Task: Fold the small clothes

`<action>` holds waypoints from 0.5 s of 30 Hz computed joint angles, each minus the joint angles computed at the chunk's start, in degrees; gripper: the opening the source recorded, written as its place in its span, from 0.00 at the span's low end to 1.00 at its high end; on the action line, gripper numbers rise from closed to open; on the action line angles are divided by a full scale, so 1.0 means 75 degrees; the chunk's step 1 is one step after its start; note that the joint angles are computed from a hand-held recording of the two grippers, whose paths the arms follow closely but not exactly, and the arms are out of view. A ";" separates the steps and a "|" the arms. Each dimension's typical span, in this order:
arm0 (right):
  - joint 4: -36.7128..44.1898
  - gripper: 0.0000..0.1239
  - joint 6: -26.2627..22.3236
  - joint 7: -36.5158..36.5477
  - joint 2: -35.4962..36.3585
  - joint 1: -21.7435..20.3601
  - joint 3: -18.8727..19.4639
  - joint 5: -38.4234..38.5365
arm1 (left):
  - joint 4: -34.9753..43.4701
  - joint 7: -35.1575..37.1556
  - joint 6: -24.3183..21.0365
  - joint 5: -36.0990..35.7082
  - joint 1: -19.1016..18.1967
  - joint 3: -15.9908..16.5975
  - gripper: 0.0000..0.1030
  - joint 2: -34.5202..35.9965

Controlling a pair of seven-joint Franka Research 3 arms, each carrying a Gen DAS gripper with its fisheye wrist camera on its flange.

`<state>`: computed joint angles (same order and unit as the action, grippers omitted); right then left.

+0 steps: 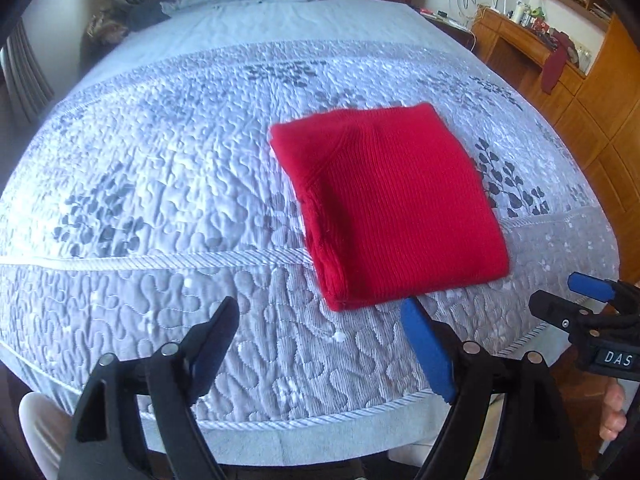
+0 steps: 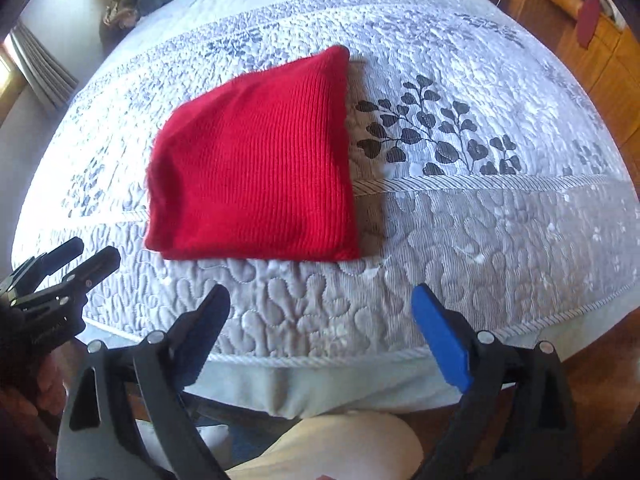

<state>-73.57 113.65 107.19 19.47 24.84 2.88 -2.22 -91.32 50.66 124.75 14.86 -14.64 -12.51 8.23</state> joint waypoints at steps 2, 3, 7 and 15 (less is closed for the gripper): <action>-0.0008 0.74 0.0019 0.0069 -0.0047 0.0041 -0.0005 -0.0068 | 0.0012 -0.0084 -0.0041 0.0058 -0.0029 -0.0007 0.81 -0.0073; -0.0038 0.74 0.0037 0.0139 -0.0084 0.0074 -0.0015 -0.0134 | -0.0001 -0.0106 -0.0078 0.0089 -0.0040 -0.0011 0.81 -0.0116; -0.0250 0.74 0.0170 0.0281 -0.0292 0.0088 0.0016 -0.0165 | 0.0002 -0.0274 -0.0297 0.0462 -0.0146 -0.0040 0.81 -0.0273; -0.0460 0.74 0.0181 0.0426 -0.0562 0.0130 0.0110 -0.0243 | 0.0258 -0.0523 -0.0665 0.1007 -0.0333 -0.0115 0.85 -0.0323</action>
<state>-77.03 115.01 110.38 15.25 25.81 3.70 -4.05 -89.39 46.74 119.76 22.41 -17.14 -13.37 5.80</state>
